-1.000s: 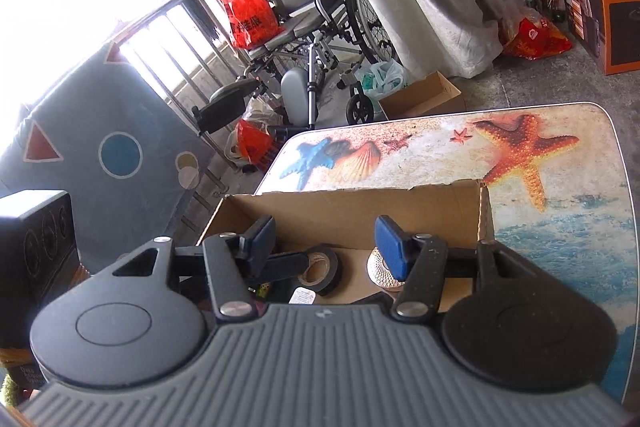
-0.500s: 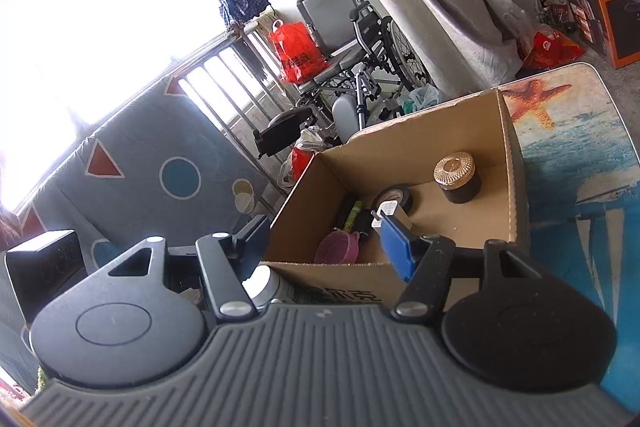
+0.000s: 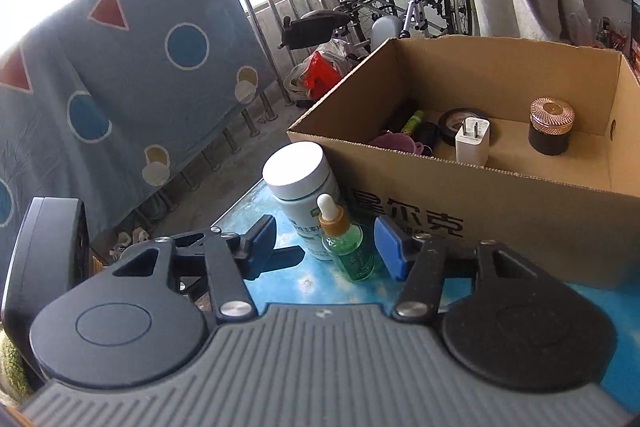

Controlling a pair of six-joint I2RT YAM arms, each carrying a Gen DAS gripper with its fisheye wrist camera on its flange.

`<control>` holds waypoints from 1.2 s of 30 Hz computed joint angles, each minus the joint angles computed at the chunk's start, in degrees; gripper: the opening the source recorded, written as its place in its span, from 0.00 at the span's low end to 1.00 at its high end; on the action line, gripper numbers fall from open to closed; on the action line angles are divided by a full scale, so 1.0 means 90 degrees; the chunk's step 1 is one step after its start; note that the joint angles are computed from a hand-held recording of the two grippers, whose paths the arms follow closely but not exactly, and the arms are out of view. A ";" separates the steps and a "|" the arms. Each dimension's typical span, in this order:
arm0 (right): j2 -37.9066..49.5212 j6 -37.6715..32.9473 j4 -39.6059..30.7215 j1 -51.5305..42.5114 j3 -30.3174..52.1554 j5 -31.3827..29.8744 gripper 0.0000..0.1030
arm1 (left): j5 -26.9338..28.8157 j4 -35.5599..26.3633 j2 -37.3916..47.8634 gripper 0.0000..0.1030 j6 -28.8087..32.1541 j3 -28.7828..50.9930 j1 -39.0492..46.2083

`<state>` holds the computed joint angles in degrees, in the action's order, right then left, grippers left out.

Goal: Organize rigid objects
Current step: 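Move the right tool to the green dropper bottle and close on it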

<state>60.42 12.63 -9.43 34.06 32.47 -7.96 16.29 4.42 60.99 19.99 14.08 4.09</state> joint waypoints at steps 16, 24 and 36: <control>0.1535 -0.0417 0.0385 0.0013 0.0685 0.0058 0.19 | 0.0656 0.1397 0.1677 0.57 0.0360 -0.0021 0.0542; 0.1471 -0.0453 0.0354 -0.0277 0.0539 -0.0100 0.18 | 0.0733 0.1454 0.1742 0.57 0.0378 -0.0007 0.0367; 0.0392 -0.0135 0.0032 -0.0957 -0.0192 -0.0031 0.19 | 0.0752 0.1356 0.1662 0.57 0.0402 0.0040 -0.0608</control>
<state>63.95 11.42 -9.14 25.45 30.74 -8.24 23.06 16.62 75.95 23.60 14.44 -1.39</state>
